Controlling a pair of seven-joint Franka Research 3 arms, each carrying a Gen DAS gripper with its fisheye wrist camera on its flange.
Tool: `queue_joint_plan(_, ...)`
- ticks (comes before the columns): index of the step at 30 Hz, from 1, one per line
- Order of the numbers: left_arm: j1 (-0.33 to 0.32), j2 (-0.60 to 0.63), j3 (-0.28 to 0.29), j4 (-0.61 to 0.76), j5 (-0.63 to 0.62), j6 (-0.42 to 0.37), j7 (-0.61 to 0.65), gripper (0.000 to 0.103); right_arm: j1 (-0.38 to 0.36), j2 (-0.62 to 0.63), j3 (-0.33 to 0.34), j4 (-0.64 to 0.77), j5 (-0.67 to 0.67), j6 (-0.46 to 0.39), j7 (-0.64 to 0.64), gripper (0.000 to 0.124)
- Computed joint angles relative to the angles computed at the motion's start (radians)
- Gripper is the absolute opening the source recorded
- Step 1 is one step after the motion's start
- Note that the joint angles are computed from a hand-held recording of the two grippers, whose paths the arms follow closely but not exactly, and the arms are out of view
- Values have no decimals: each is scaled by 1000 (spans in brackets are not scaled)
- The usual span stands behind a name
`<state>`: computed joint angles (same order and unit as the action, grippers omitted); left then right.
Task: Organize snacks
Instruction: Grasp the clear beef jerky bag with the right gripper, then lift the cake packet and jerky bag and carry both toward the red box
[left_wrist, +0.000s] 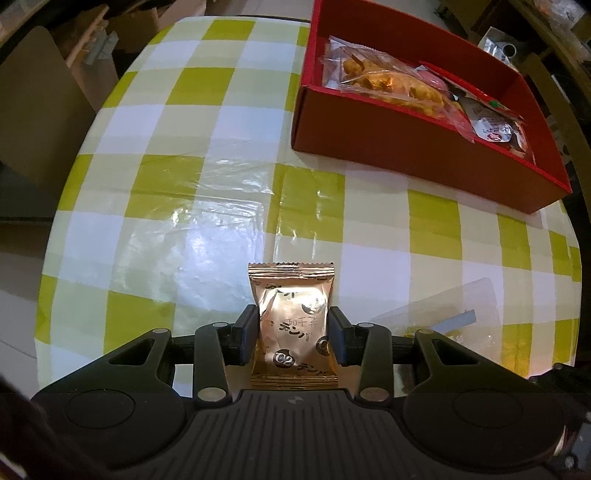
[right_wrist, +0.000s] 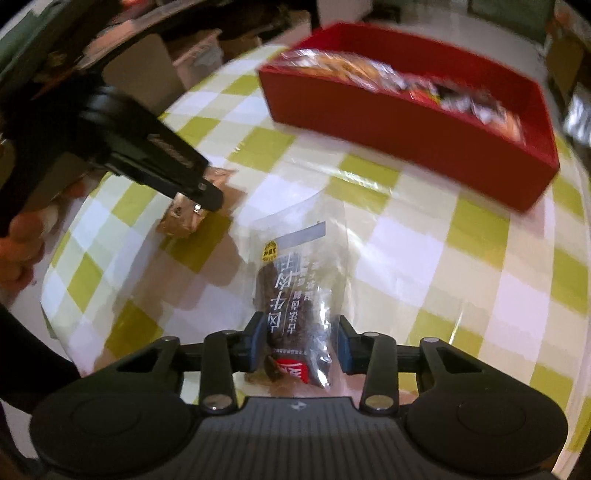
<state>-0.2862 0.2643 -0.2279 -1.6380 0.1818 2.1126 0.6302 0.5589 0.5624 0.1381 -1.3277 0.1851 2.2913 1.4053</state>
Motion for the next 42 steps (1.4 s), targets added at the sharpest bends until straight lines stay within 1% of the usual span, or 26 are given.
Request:
queue_joint_plan(2, -1, 4, 0, 5, 1, -4, 2, 48, 6, 4, -10, -5, 2, 21, 41, 50)
queue_joint_plan(4, -2, 8, 0, 9, 3, -8, 2, 48, 26, 37, -27, 54, -24, -45, 109, 62)
queue_joint_plan(6, -1, 9, 0, 11, 0, -7, 5, 49, 49, 35, -35, 47, -68, -26, 121, 70)
queue_joint_plan(7, -2, 10, 0, 12, 0, -8, 7, 49, 63, 28, -36, 33, -94, -8, 113, 76)
queue_joint_plan(8, -2, 11, 1, 14, 1, -10, 6, 49, 76, 27, -39, 29, -119, -10, 112, 81)
queue_joint_plan(9, -1, 11, 1, 12, 0, -8, 6, 49, 91, 30, -43, 32, -145, -27, 117, 92)
queue_joint_plan(10, 1, 7, 0, 7, -6, -3, 7, 49, 103, 33, -47, 31, -167, -39, 121, 98)
queue_joint_plan(11, 3, 3, 0, 1, -9, 1, 10, 49, 117, 24, -52, 2, -198, -20, 116, 102)
queue_joint_plan(12, 3, 0, 0, -4, -9, 2, 10, 49, 130, 8, -57, -41, -235, 20, 101, 103)
queue_joint_plan(13, 4, -4, 0, -9, -10, 3, 10, 49, 148, -5, -71, -75, -278, 56, 112, 103)
queue_joint_plan(15, 7, -12, 0, -21, -16, 10, 11, 49, 134, 0, -62, -61, -264, 38, 130, 103)
queue_joint_plan(17, 10, -20, -1, -31, -22, 18, 13, 49, 126, -3, -63, -50, -262, 24, 148, 96)
queue_joint_plan(19, 12, -27, -2, -39, -28, 29, 19, 49, 123, -8, -68, -50, -272, 21, 168, 94)
queue_joint_plan(22, 14, -32, -2, -45, -29, 39, 24, 48, 103, -15, -54, -50, -248, 15, 167, 89)
queue_joint_plan(26, 16, -33, -3, -44, -33, 48, 35, 48, 88, -22, -58, -55, -237, 29, 194, 88)
queue_joint_plan(29, 11, -26, -4, -35, -23, 36, 44, 45, 71, -33, -52, -67, -218, 42, 198, 87)
queue_joint_plan(30, 12, -22, -5, -31, -28, 29, 51, 46, 67, -40, -51, -78, -214, 54, 199, 87)
queue_joint_plan(32, 11, -16, -3, -30, -29, 22, 49, 55, 51, -54, -41, -94, -187, 78, 192, 87)
queue_joint_plan(33, 7, -10, -2, -25, -21, 15, 39, 69, 48, -57, -41, -96, -182, 88, 194, 87)
queue_joint_plan(34, 0, -3, 2, -17, -4, 6, 22, 74, 46, -57, -40, -92, -178, 94, 194, 87)
queue_joint_plan(35, -6, 8, 4, -6, 12, -6, 6, 73, 41, -62, -38, -97, -169, 108, 192, 87)
queue_joint_plan(36, -10, 19, 6, 7, 19, -16, -6, 67, 38, -62, -36, -96, -161, 117, 192, 87)
queue_joint_plan(37, -11, 32, 7, 18, 17, -23, -18, 66, 34, -64, -33, -96, -152, 124, 190, 87)
queue_joint_plan(39, -26, 58, 13, 46, 50, -42, -53, 70, 27, -67, -27, -96, -136, 139, 179, 87)
queue_joint_plan(41, -54, 98, 16, 107, 101, -107, -67, 68, 23, -64, -25, -88, -126, 149, 167, 87)
queue_joint_plan(42, -60, 103, 16, 117, 111, -114, -72, 61, 22, -62, -25, -82, -123, 158, 162, 87)
